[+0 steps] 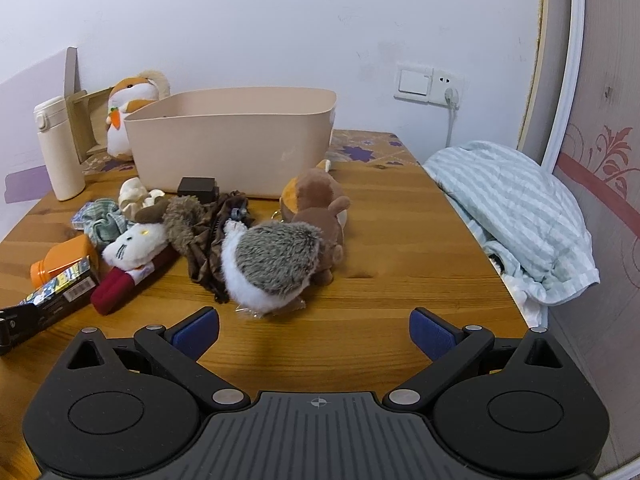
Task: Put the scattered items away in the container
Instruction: 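Grasp the blue cartoon snack box with the left tool while the right tool grasps the brown plush bear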
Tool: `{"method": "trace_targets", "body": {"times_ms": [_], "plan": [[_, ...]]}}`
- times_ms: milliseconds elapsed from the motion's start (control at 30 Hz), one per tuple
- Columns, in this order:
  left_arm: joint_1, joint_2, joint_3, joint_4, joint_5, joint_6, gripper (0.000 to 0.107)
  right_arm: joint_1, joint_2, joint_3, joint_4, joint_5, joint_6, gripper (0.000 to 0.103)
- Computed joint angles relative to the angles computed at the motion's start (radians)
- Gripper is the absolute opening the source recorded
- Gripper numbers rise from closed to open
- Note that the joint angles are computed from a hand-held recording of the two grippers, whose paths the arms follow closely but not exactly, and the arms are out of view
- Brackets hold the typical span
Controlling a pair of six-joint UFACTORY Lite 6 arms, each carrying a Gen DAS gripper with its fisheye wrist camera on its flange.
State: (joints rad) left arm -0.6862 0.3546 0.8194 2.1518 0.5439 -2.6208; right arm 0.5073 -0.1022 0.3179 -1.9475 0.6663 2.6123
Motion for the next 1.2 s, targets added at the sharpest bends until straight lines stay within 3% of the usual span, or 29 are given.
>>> {"method": "trace_targets", "body": {"times_ms": [467, 767, 1033, 1200], "plan": [[0.105, 0.138, 0.118, 0.177, -0.088, -0.105, 0.103, -0.21, 0.151, 0.173, -0.195, 0.016, 0.048, 0.102], [0.147, 0.2, 0.199, 0.246, -0.146, -0.145, 0.103, -0.338, 0.372, 0.392, -0.264, -0.074, -0.033, 0.102], [0.142, 0.264, 0.282, 0.202, -0.167, -0.072, 0.102, -0.428, 0.513, 0.573, -0.336, -0.205, -0.096, 0.098], [0.128, 0.297, 0.33, 0.143, -0.17, 0.012, 0.094, -0.472, 0.607, 0.685, -0.371, -0.291, -0.09, 0.095]]}}
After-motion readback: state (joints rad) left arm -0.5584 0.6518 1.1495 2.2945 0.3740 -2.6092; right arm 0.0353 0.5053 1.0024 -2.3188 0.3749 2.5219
